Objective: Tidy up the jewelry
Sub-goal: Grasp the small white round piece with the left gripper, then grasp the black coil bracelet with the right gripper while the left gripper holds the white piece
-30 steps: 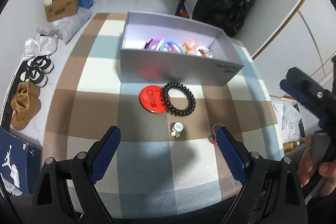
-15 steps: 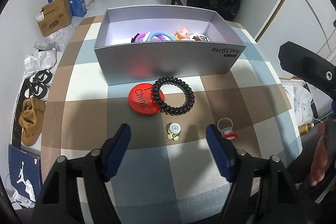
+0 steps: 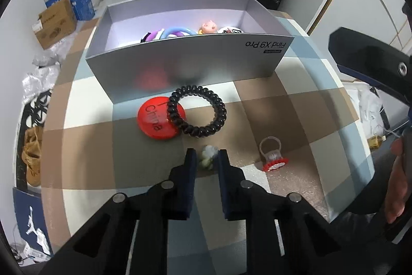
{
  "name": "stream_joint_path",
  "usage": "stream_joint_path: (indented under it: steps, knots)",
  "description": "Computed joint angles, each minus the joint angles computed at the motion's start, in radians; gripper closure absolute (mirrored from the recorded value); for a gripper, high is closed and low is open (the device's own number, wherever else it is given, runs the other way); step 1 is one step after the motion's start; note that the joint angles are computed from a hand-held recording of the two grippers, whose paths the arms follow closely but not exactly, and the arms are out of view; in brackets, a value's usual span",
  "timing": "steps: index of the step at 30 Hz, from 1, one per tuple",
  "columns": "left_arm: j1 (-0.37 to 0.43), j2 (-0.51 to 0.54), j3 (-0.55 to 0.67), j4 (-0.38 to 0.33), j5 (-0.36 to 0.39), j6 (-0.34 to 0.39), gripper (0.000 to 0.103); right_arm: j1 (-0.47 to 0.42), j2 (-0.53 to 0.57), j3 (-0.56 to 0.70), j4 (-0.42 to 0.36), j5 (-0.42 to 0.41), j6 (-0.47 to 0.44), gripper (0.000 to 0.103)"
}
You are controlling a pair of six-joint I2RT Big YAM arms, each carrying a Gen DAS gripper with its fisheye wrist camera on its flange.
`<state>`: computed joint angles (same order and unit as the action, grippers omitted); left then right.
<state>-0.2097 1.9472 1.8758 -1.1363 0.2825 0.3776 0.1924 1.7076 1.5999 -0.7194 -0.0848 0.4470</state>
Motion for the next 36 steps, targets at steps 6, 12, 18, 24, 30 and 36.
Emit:
stream_joint_path:
  steps: [6,12,18,24,30,36]
  knots:
    - [0.001,0.001,0.005,-0.012,0.000,0.002,0.096,0.002,0.008,0.008,-0.014,0.002,-0.003,0.000]
    - [0.009,0.011,0.031,-0.029,0.029,-0.017,0.096,0.002,0.011,0.007,-0.019,0.006,0.000,0.000]
    - [0.035,0.005,0.039,-0.026,0.097,-0.043,0.096,0.001,0.012,0.004,-0.023,0.005,0.004,0.000]
    - [0.064,0.002,0.064,-0.016,0.157,-0.117,0.096,0.004,0.029,0.020,-0.036,-0.013,0.000,0.000]
    - [0.077,0.011,0.100,-0.014,0.195,-0.173,0.096,0.023,0.075,0.076,-0.091,-0.007,-0.038,0.000]
    - [0.095,0.019,0.113,-0.012,0.226,-0.189,0.096,0.054,0.143,0.155,-0.150,-0.024,-0.109,0.006]
